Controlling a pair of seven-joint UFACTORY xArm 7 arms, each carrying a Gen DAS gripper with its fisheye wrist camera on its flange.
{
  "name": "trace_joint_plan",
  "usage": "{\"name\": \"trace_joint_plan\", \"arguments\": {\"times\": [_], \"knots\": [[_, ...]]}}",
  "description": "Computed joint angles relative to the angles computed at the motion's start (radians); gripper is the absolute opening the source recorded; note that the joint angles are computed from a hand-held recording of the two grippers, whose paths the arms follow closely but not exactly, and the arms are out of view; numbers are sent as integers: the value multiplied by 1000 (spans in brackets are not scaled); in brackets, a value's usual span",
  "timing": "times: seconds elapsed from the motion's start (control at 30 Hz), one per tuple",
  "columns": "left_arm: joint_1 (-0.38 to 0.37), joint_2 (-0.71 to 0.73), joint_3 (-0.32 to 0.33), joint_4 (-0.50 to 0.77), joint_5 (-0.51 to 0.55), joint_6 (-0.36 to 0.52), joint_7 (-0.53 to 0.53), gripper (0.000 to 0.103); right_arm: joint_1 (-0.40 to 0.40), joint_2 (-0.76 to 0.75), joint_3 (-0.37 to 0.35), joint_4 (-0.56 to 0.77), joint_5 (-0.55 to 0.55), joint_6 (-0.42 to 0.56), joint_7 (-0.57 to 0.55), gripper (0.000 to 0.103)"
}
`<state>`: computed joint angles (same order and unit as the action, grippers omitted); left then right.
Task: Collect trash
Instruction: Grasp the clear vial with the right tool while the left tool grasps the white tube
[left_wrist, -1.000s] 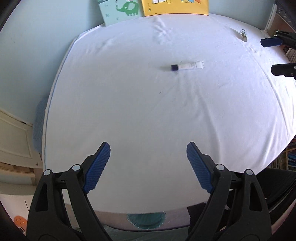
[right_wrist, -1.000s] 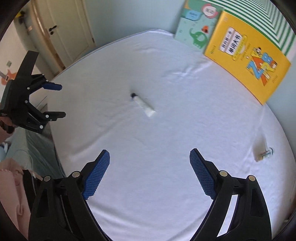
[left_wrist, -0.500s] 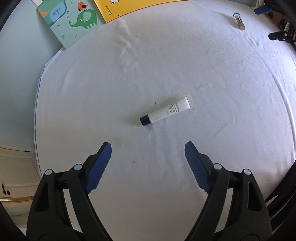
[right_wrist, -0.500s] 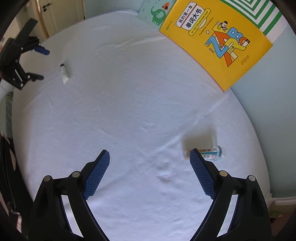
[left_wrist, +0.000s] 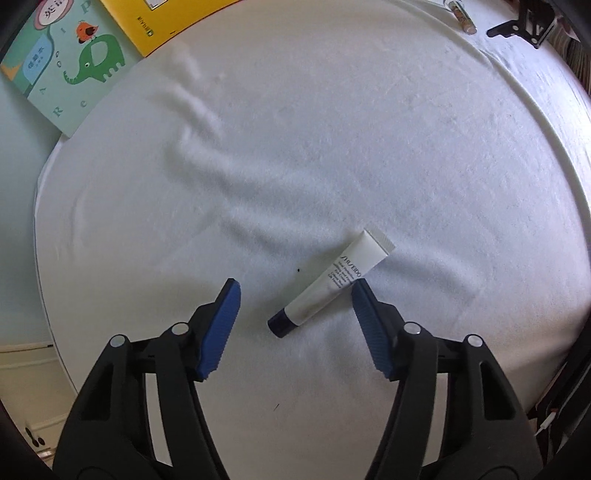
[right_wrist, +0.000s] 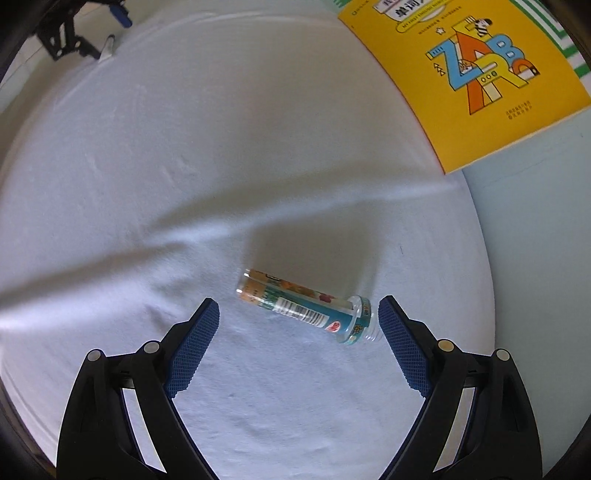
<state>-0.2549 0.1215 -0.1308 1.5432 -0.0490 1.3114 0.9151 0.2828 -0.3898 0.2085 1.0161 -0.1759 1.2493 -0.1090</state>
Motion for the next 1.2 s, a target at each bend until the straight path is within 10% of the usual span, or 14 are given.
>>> {"name": "trace_joint_plan", "arguments": {"times": [0.27, 0.47, 0.93, 1.2], "knots": [[-3, 92, -10, 136, -39, 124, 80, 33, 5, 41, -63, -4, 64, -61, -222, 79], [3, 187, -13, 281, -96, 253, 89, 14, -9, 118, -105, 93, 253, 40, -307, 23], [12, 194, -16, 362, -162, 219, 24, 14, 30, 166, -39, 228, 320, 53, -157, 21], [61, -8, 18, 134, -183, 118, 36, 14, 90, 266, 6, 378, 272, 54, -123, 21]]}}
